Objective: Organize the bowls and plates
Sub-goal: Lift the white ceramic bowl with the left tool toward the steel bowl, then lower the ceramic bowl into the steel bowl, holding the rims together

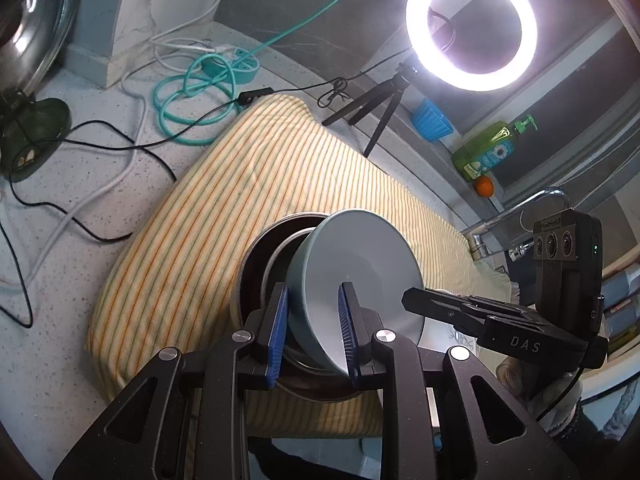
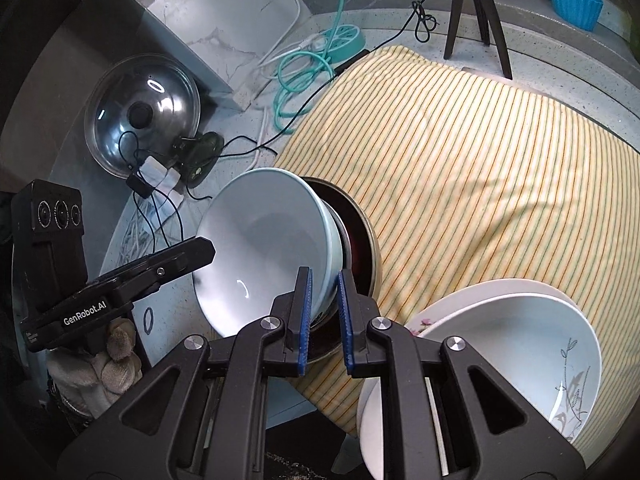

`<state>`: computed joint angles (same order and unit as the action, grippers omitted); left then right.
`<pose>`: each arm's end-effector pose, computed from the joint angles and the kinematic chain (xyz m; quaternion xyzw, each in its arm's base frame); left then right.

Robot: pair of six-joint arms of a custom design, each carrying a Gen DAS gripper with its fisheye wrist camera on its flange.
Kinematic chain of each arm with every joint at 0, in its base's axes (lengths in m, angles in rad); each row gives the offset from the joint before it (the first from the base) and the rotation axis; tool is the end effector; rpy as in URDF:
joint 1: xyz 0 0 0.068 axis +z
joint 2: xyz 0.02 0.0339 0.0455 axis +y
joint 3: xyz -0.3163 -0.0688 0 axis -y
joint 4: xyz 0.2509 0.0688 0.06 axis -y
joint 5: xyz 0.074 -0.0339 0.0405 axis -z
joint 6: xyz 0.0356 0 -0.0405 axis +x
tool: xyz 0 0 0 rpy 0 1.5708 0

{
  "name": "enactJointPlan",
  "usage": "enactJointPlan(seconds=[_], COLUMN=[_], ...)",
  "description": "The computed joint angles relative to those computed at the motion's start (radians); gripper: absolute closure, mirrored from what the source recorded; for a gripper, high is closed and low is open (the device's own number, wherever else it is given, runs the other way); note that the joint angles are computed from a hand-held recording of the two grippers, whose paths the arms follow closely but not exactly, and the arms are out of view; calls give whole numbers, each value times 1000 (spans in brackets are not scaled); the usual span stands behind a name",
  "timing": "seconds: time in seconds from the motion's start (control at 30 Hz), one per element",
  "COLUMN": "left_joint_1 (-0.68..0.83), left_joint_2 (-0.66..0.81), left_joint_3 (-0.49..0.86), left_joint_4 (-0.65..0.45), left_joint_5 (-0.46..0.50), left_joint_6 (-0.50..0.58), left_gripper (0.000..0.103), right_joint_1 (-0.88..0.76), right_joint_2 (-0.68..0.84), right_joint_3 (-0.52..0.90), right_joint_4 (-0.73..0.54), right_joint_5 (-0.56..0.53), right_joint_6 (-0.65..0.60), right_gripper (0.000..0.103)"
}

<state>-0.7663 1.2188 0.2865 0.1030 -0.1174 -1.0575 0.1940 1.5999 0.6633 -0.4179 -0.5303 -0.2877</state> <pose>0.1344 -0.1236 0.1641 -0.1560 0.9175 -0.2525 0.2647 0.2405 0.0656 0.1608 -0.2563 0.9250 0.2554 0.1163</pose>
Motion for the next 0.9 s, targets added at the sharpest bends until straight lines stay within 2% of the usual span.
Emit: enactJointPlan(seconds=[0.27, 0.53, 0.77, 0.83, 0.9], left_joint_1=[23, 15, 16, 13, 17], left_joint_2=[10, 4, -36, -60, -84], left_joint_3=[-19, -13, -17, -17, -22], left_joint_4=[17, -1, -23, -43, -58], left_joint_5=[21, -3, -14, -27, -35], left_joint_6=[9, 13, 2, -2, -9], left_gripper=[81, 81, 81, 81, 81], right_joint_1=[40, 44, 2, -20, -52], right_joint_2=[20, 10, -9, -16, -26], right_joint_3=[-11, -14, -4, -3, -3], right_joint_4=[40, 58, 27, 16, 5], right_joint_5=[34, 40, 4, -11, -22], right_joint_6=[32, 36, 22, 13, 1], right_gripper=[90, 89, 88, 86, 79])
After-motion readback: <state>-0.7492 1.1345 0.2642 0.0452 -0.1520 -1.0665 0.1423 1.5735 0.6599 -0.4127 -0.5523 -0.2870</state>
